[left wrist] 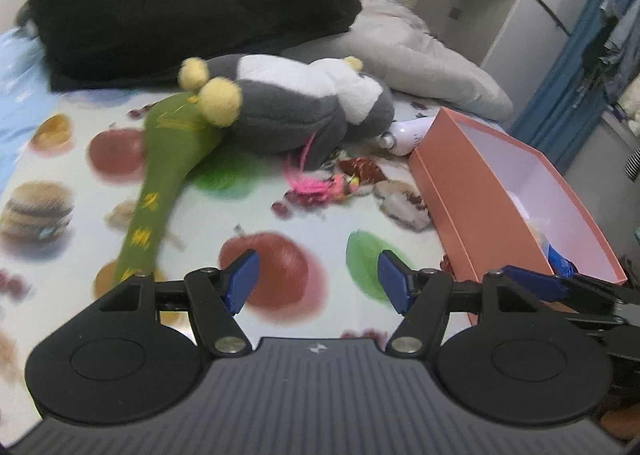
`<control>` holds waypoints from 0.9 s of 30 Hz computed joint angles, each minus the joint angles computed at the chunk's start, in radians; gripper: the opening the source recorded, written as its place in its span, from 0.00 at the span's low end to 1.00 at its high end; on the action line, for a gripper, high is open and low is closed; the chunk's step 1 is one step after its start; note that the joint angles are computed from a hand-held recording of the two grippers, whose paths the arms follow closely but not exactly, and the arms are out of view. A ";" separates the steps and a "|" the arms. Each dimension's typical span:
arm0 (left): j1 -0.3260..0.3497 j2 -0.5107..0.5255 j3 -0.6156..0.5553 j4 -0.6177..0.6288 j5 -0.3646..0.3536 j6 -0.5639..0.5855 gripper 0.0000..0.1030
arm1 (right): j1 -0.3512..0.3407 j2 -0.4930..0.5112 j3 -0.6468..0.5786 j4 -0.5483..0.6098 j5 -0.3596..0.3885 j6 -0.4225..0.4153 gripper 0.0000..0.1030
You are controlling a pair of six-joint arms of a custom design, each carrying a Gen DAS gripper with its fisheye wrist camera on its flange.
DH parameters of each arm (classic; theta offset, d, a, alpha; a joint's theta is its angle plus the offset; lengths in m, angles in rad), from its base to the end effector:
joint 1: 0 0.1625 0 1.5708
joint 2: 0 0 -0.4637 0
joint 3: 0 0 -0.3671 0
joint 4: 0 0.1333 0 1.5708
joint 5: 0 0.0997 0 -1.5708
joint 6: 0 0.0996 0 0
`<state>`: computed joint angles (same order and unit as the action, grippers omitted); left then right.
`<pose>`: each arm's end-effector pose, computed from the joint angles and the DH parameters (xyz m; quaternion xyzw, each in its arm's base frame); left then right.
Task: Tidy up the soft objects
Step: 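Reach the left tool to the pink toy while the right tool reaches the clear plastic item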
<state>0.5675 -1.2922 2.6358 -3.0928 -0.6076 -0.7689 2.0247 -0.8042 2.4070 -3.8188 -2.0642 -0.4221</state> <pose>-0.1529 -0.3525 0.2124 0.0622 0.8815 -0.4073 0.2306 0.2714 -0.3598 0.1194 0.3200 -0.8657 0.3111 0.2267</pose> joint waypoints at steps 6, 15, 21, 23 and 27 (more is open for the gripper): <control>0.178 0.165 -0.089 -0.289 -0.109 0.339 0.67 | -0.040 0.105 -0.097 -0.044 -0.014 -0.090 0.59; 0.357 0.268 -0.222 -0.395 -0.218 0.692 0.67 | -0.072 0.243 -0.225 -0.137 -0.084 -0.280 0.57; 0.423 0.297 -0.320 -0.358 -0.289 0.855 0.67 | -0.083 0.310 -0.320 -0.160 -0.153 -0.343 0.55; 0.444 0.306 -0.352 -0.342 -0.327 0.904 0.67 | -0.086 0.333 -0.350 -0.173 -0.173 -0.381 0.55; 0.466 0.318 -0.400 -0.292 -0.375 0.965 0.67 | -0.097 0.376 -0.404 -0.198 -0.216 -0.449 0.55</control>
